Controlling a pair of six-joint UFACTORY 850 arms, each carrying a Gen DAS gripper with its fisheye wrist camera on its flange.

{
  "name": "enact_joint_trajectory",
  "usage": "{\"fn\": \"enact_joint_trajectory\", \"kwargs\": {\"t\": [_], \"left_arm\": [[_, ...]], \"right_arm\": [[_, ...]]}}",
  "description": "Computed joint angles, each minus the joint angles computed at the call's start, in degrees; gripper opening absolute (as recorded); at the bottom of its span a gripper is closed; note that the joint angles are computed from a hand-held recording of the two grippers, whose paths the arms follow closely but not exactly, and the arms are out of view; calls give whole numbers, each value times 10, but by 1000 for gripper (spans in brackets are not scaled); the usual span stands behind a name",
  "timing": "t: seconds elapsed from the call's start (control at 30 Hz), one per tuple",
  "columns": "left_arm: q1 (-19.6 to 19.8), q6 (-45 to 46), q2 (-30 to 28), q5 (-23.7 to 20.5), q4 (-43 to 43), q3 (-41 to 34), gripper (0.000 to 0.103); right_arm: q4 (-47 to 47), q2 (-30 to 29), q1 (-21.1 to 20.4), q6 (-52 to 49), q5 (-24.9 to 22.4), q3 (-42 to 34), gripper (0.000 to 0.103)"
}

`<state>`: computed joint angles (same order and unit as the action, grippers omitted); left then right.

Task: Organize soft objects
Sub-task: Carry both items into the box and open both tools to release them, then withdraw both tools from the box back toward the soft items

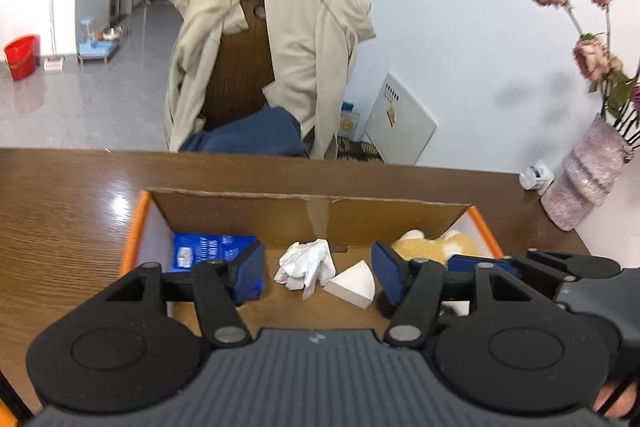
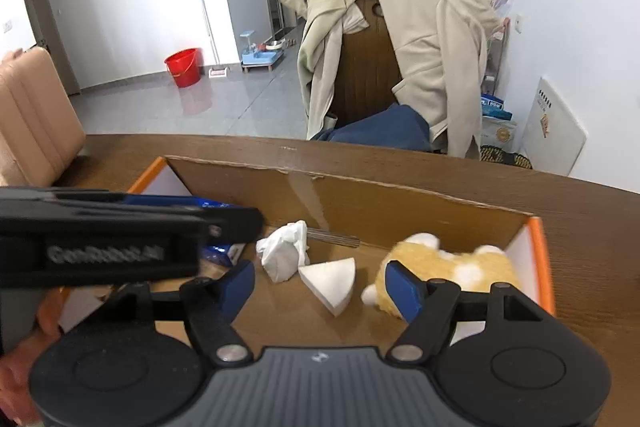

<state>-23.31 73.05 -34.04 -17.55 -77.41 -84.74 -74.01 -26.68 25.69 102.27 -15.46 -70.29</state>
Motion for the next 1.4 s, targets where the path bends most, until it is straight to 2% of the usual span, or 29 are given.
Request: {"fn": "enact_joint_trajectory", "kwargs": {"t": [0.17,0.23,0.4,0.53,0.7,0.77,0.83,0.87,0.93,1.03,1.17,1.3,1.4], "left_arm": [[3,138,91,19,-121,100,69],[6,229,142,18,-204,154,76],[23,399,282,-39,-339,300,91],[37,540,400,-81,-443,422,98],[62,680,532,-143,-541,565,103],[74,713,571,-167,-567,612,103],[89,762,611,-197,-596,666,103],[97,772,623,-211,-601,686,103],[103,768,641,-203,-610,717,103],[109,767,651,-178,-610,741,103],[98,809,648,-150,-654,749,103],[104,826,628,-174,-655,753,103],[101,848,600,-197,-676,750,103]], "right_arm": [[-23,78,26,47,-32,58,72],[-42,111,46,71,-55,82,75],[-94,206,113,142,-119,153,80],[-135,279,188,206,-184,216,85],[-173,337,297,311,-284,285,87],[-177,342,349,350,-341,306,92],[-150,324,403,345,-411,309,96],[-127,304,432,338,-456,303,96],[-104,278,473,343,-501,302,98],[-96,256,509,409,-504,313,100],[-54,218,530,445,-503,310,100],[-41,183,553,481,-532,306,100],[-43,170,558,496,-530,305,100]]}}
